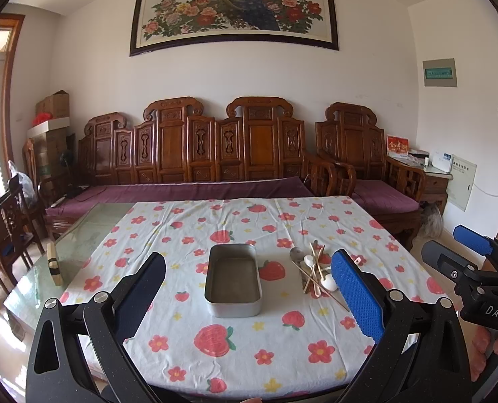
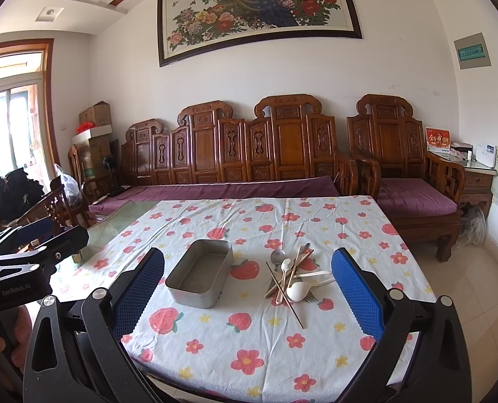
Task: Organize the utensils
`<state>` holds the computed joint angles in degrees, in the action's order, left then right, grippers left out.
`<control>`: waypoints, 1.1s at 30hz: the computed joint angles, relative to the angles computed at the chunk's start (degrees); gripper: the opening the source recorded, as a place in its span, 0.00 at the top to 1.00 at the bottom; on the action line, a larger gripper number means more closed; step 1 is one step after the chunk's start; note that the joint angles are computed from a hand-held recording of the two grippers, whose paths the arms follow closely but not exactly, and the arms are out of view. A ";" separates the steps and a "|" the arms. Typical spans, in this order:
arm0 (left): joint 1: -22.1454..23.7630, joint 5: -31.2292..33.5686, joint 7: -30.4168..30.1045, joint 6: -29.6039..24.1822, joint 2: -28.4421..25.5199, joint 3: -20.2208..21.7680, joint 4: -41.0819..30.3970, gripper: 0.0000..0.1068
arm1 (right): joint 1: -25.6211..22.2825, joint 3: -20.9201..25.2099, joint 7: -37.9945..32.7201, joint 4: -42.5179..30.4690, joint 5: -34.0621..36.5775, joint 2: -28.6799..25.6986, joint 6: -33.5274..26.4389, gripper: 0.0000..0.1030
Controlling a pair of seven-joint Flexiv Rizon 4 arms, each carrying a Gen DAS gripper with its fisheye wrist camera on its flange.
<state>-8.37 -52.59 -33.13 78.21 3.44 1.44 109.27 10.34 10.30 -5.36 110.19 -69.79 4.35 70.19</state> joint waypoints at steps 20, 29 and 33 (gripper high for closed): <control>-0.15 -0.68 0.57 0.10 0.02 -0.01 0.02 0.11 | 0.12 0.10 -0.68 -0.17 0.54 0.14 -0.51 0.03; 0.18 2.40 -2.46 -0.88 0.40 -0.13 -0.91 0.11 | 0.17 0.31 -0.55 -0.06 0.52 0.37 -0.68 0.03; -0.09 2.94 -3.06 -0.83 0.54 -0.02 -0.83 0.11 | 0.09 0.30 -0.62 -0.05 0.61 0.42 -0.57 0.03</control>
